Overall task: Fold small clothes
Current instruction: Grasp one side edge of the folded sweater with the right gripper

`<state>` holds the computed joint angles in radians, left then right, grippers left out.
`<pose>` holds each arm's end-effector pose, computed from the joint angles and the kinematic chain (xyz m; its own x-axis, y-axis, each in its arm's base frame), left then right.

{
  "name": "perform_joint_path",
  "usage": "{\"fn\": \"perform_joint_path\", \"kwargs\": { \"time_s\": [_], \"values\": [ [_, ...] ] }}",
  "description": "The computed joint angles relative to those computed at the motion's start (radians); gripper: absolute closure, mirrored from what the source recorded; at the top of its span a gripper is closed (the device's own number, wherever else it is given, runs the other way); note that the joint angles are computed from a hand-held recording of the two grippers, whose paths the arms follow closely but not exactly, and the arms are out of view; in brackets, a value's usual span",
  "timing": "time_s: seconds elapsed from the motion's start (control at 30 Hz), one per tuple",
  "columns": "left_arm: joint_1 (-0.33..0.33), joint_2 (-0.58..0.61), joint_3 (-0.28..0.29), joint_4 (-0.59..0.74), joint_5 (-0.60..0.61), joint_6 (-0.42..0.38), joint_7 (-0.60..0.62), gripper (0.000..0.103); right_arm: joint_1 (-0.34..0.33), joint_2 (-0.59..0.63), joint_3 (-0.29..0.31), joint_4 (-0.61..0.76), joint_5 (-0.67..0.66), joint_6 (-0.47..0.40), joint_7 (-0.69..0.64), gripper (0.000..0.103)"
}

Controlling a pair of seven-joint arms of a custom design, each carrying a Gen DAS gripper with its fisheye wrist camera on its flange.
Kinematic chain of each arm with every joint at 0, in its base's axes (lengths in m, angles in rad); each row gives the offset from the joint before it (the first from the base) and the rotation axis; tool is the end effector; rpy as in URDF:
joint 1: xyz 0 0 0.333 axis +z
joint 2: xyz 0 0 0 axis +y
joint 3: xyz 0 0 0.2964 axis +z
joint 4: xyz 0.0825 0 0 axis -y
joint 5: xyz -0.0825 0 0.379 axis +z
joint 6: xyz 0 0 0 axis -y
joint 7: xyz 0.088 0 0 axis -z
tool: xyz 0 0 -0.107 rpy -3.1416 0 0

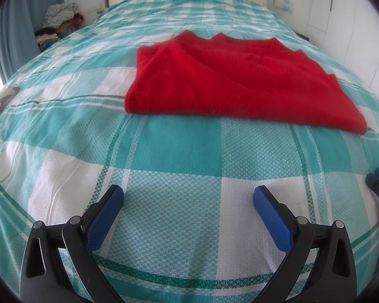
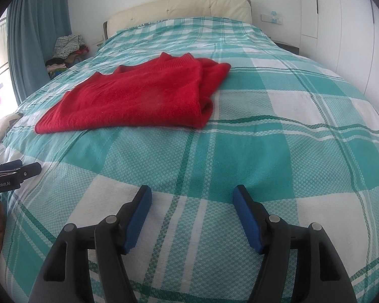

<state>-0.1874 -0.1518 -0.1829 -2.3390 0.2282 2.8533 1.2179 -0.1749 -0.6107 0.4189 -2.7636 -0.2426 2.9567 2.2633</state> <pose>0.4875 -0.2047 0.4541 -0.2217 -0.9751 0.0058 -0.7611 0.1694 -0.6261 0.3882 0.1132 0.4474 -0.1748 -0.9828 -0.0588 -0.6720 0.1627 -0.7224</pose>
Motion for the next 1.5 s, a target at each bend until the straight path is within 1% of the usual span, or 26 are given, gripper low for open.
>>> {"fn": "perform_joint_path", "kwargs": {
  "time_s": [0.17, 0.2, 0.27, 0.33, 0.4, 0.47, 0.53, 0.57, 0.6, 0.63, 0.67, 0.7, 0.73, 0.83, 0.87, 0.9, 0.93, 0.97, 1.0, 1.03, 1.07, 1.13, 1.23, 1.33, 1.43, 1.5],
  "values": [
    [0.011, -0.023, -0.004, -0.013, 0.022, 0.01, -0.035, 0.001, 0.001, 0.0, -0.001, 0.0, -0.002, -0.002, 0.0, 0.036],
    [-0.001, -0.033, 0.008, -0.015, -0.009, 0.007, -0.01, 0.001, 0.003, -0.001, -0.003, 0.0, -0.001, -0.002, -0.001, 0.036],
    [-0.054, -0.054, 0.063, -0.012, -0.141, 0.003, 0.117, 0.001, 0.017, 0.004, -0.019, 0.003, 0.006, -0.005, -0.012, 0.035],
    [-0.06, -0.068, 0.083, 0.006, -0.184, 0.008, 0.197, 0.001, 0.091, 0.015, -0.106, 0.017, 0.048, -0.033, -0.073, 0.035],
    [-0.008, -0.069, 0.061, 0.032, -0.12, 0.032, 0.178, 0.001, 0.178, 0.033, -0.221, 0.04, 0.125, -0.027, -0.151, 0.035],
    [0.039, -0.053, 0.049, 0.059, -0.062, 0.068, 0.144, 0.001, 0.223, 0.07, -0.307, 0.09, 0.202, -0.005, -0.216, 0.035],
    [0.102, -0.031, 0.028, 0.072, 0.024, 0.116, 0.065, 0.001, 0.26, 0.141, -0.383, 0.174, 0.282, 0.009, -0.272, 0.035],
    [0.14, -0.021, 0.013, 0.07, 0.082, 0.147, 0.007, 0.001, 0.303, 0.186, -0.441, 0.222, 0.341, 0.017, -0.317, 0.035],
    [0.199, -0.013, -0.018, 0.06, 0.174, 0.188, -0.079, 0.001, 0.341, 0.231, -0.487, 0.272, 0.398, 0.016, -0.357, 0.035],
    [0.27, -0.004, -0.059, 0.063, 0.329, 0.209, -0.217, 0.001, 0.388, 0.281, -0.541, 0.326, 0.466, 0.008, -0.412, 0.035],
    [0.306, 0.005, -0.086, 0.081, 0.413, 0.175, -0.287, 0.001, 0.44, 0.333, -0.597, 0.384, 0.55, -0.014, -0.481, 0.035],
    [0.308, 0.022, -0.094, 0.109, 0.428, 0.126, -0.292, 0.001, 0.465, 0.383, -0.631, 0.439, 0.618, -0.049, -0.528, 0.035],
    [0.277, 0.03, -0.067, 0.116, 0.372, 0.125, -0.231, 0.001, 0.471, 0.43, -0.646, 0.488, 0.671, -0.085, -0.554, 0.035],
    [0.222, 0.035, -0.008, 0.114, 0.327, 0.175, -0.185, 0.001, 0.476, 0.536, -0.656, 0.595, 0.85, -0.166, -0.657, 0.036],
    [0.2, 0.038, 0.007, 0.118, 0.299, 0.175, -0.153, 0.001, 0.468, 0.561, -0.645, 0.62, 0.864, -0.189, -0.662, 0.036],
    [0.186, 0.042, 0.017, 0.125, 0.28, 0.17, -0.128, 0.001, 0.456, 0.583, -0.632, 0.645, 0.85, -0.215, -0.655, 0.043],
    [0.184, 0.046, 0.017, 0.133, 0.291, 0.16, -0.131, 0.001, 0.444, 0.603, -0.617, 0.672, 0.796, -0.251, -0.622, 0.068],
    [0.191, 0.047, 0.012, 0.141, 0.324, 0.149, -0.157, 0.001, 0.432, 0.616, -0.603, 0.694, 0.671, -0.281, -0.527, 0.085],
    [0.199, 0.05, 0.007, 0.151, 0.36, 0.132, -0.189, 0.001, 0.425, 0.62, -0.588, 0.706, 0.562, -0.287, -0.437, 0.092],
    [0.203, 0.055, 0.007, 0.163, 0.386, 0.107, -0.215, 0.001, 0.419, 0.617, -0.571, 0.715, 0.496, -0.282, -0.377, 0.092],
    [0.204, 0.061, 0.01, 0.176, 0.4, 0.074, -0.232, 0.001, 0.413, 0.614, -0.554, 0.73, 0.485, -0.277, -0.36, 0.093],
    [0.199, 0.082, 0.023, 0.21, 0.389, 0.002, -0.251, 0.001, 0.406, 0.62, -0.513, 0.784, 0.524, -0.282, -0.372, 0.093],
    [0.19, 0.094, 0.06, 0.228, 0.238, -0.034, -0.205, 0.001, 0.397, 0.681, -0.448, 0.929, 0.524, -0.325, -0.361, 0.093],
    [0.206, 0.082, 0.084, 0.215, 0.169, -0.028, -0.227, 0.001, 0.417, 0.808, -0.401, 1.126, 0.479, -0.404, -0.316, 0.093],
    [0.222, 0.074, 0.099, 0.204, 0.113, -0.037, -0.244, 0.001, 0.467, 0.967, -0.39, 1.343, 0.393, -0.485, -0.274, 0.093],
    [0.222, 0.075, 0.108, 0.2, 0.039, -0.039, -0.215, 0.001, 0.501, 1.067, -0.388, 1.47, 0.362, -0.531, -0.258, 0.093]
  ]
}}
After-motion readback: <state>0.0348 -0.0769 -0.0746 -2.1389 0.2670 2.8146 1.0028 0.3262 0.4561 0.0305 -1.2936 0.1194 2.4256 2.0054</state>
